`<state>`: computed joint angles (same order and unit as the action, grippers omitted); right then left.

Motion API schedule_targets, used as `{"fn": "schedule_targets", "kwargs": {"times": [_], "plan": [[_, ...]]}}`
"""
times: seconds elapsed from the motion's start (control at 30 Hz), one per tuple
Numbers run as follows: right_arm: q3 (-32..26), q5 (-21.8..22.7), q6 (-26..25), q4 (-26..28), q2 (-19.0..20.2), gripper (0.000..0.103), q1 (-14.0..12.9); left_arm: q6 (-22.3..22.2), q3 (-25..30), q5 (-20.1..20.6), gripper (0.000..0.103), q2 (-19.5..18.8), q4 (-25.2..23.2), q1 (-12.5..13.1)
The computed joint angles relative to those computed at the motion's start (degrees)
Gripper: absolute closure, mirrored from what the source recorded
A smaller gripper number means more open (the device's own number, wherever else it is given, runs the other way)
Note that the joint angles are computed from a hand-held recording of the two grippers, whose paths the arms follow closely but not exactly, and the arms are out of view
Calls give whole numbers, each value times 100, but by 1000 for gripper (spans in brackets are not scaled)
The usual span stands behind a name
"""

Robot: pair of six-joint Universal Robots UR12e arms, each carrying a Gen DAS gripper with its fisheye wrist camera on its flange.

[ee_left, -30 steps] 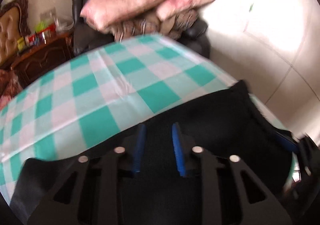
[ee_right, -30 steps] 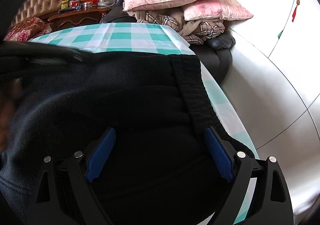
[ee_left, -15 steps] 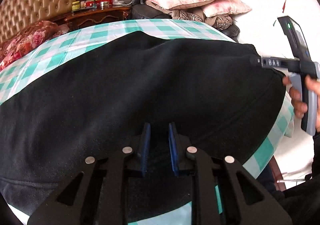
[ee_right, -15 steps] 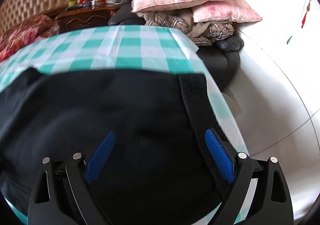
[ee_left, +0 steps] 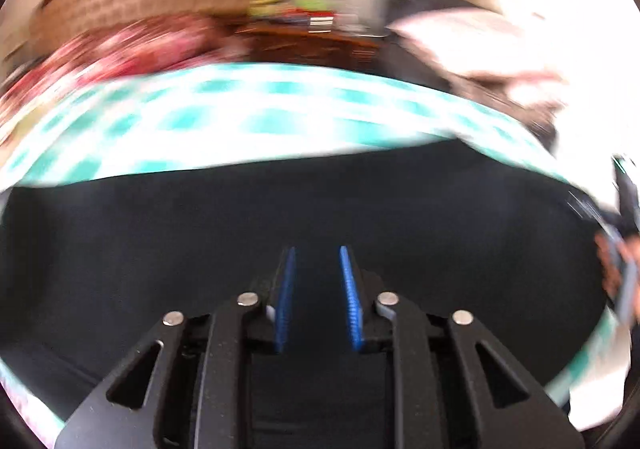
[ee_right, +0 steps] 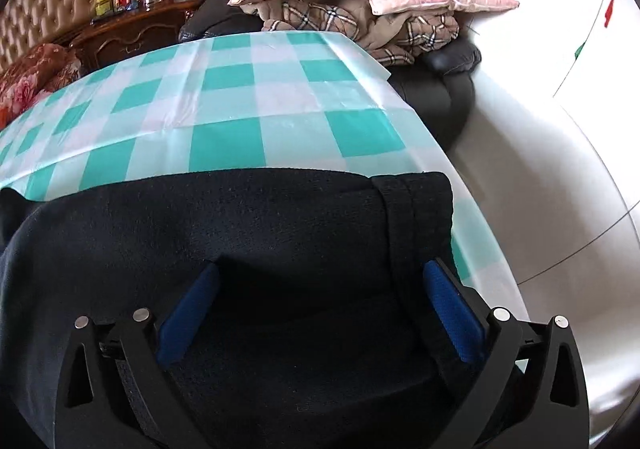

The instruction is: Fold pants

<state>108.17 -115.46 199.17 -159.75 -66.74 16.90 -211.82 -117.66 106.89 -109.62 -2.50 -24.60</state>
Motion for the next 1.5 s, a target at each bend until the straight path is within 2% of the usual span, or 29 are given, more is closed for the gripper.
{"fn": "schedule_targets", "kwargs": {"times": [0.03,0.1,0.2,0.27,0.33,0.37,0.4,0.43,0.5,0.57,0.63,0.67,0.7,0.73,0.77,0.8,0.83,0.87,0.9,0.93,1.0,1.07,1.13,1.17,1.23,1.27,1.33,1.4,1.5], "plan": [[15,-27,-2,-45,2,4,8,-82,-129,-17,67,114,-146,189],[22,-55,0,-88,17,4,16,-475,-407,409,67,307,-303,481],[31,-118,5,-97,18,4,37,-839,-807,203,67,569,-303,941],[9,-175,1,-100,41,5,49,-930,-938,533,66,670,-562,1070],[-3,-248,-8,-107,57,5,68,-1347,-1208,821,71,844,-397,1273],[-3,-304,-4,-113,63,5,84,-1434,-1313,800,85,898,-215,1351],[-8,-352,-7,-116,71,5,99,-1432,-1349,809,94,936,-201,1393],[-14,-396,-16,-118,81,5,110,-1344,-1332,987,96,960,-298,1364],[-26,-459,-25,-109,93,5,127,-1182,-1186,1747,96,899,-618,1160],[-36,-503,-32,-103,104,5,137,-1003,-1079,2151,95,788,-668,1031],[-37,-499,-26,-98,104,5,134,-880,-1101,2044,92,777,-655,1095],[-36,-488,-22,-99,103,5,135,-910,-1214,1814,94,811,-395,1195],[-30,-470,-14,-98,96,5,131,-988,-1356,1548,101,913,-159,1329],[-27,-430,0,-92,89,5,118,-1043,-1489,1414,101,996,142,1397],[-28,-405,10,-81,84,5,111,-1217,-1561,1518,98,1079,226,1379],[-26,-374,22,-76,76,5,102,-1408,-1569,1862,74,1136,71,1324],[-25,-341,38,-70,68,5,92,-1639,-1614,2280,61,1242,-170,1311],[-30,-315,72,-58,60,5,83,-1764,-1707,2457,56,1358,-171,1316],[-31,-314,135,-48,47,5,80,-1701,-1819,2395,56,1473,67,1310],[-27,-396,249,-53,32,5,96,-1398,-1945,2095,56,1516,543,1374],[-2,-618,497,-117,-19,5,181,-552,-2101,1472,56,1593,1099,1417],[65,-364,315,-466,-104,5,273,54,-2125,1111,56,1621,1062,1394],[85,-121,-19,-784,-153,5,438,368,-2123,1027,57,1619,574,1363],[86,31,-170,-909,-166,5,507,324,-2137,1116,55,1599,337,1374],[110,621,-653,-1276,-204,5,714,98,-2307,978,45,1632,503,1489],[107,760,-780,-1360,-204,5,792,-209,-2370,965,41,1722,504,1524],[69,1259,-1109,-1526,-178,5,1027,-364,-2403,1088,41,1785,563,1437],[7,1652,-1379,-1575,-111,5,1199,-288,-2323,1531,43,1833,289,1243],[-132,1855,-1843,-1487,70,6,1487,-455,-2449,1392,43,2029,434,1282]]}}
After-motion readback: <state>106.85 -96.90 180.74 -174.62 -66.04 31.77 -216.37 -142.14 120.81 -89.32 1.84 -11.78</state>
